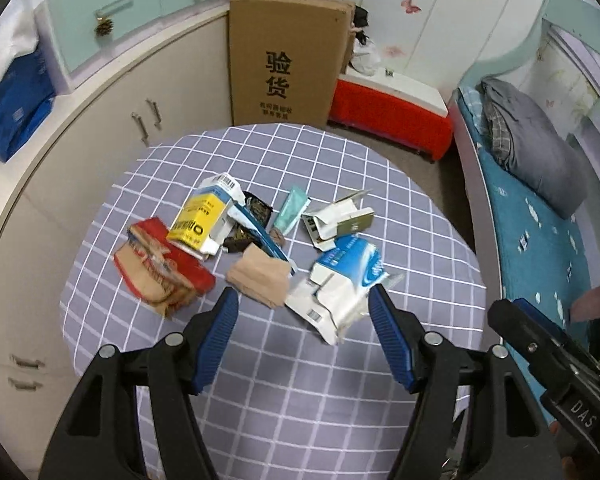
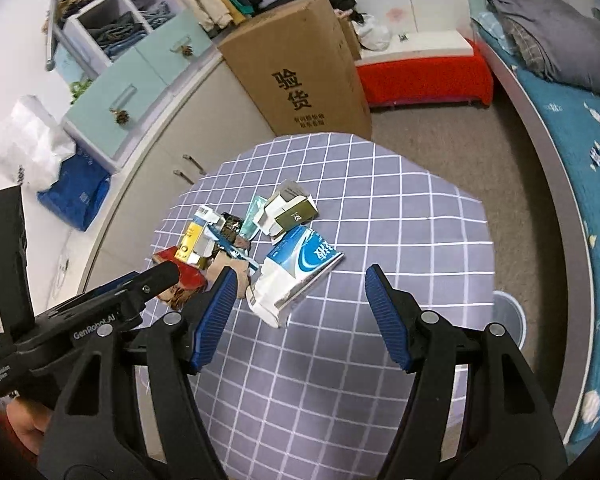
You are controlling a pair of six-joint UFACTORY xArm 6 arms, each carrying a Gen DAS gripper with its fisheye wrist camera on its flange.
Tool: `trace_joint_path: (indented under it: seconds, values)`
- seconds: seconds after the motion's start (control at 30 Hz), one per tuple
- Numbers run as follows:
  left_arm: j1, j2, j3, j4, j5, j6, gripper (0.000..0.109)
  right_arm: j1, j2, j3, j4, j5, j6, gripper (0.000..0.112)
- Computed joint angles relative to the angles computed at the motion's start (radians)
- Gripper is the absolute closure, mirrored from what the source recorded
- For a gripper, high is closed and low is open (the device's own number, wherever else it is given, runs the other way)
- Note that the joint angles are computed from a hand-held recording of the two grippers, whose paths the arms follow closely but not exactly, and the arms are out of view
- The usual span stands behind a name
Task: Collect trash
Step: 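Move both open tools back toward the remaining trash on the table, then grasp the white-blue carton with the right tool while the left tool grasps the olive-white carton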
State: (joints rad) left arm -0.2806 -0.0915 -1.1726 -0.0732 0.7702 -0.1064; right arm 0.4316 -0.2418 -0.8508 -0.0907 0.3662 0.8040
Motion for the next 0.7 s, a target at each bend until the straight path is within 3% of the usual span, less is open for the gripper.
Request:
trace_joint_path:
  seconds: [0.23,0.33,0.7]
  values:
    - [0.013,0.156,-0.120,-0.114,0.026,0.203,0.042,-0.021,0.128,-0.068,-0.062,-0.020,0.133,0.046]
    - [0.008,0.192,-0.138,-0.109,0.011,0.213,0.042,-0.031,0.172,-0.083,-0.038,-0.027,0.146,0.045]
    - [0.065,0.263,-0.181,-0.096,0.029,0.208,0.042,0.006,0.357,-0.161,0.366,-0.039,-0.114,0.047]
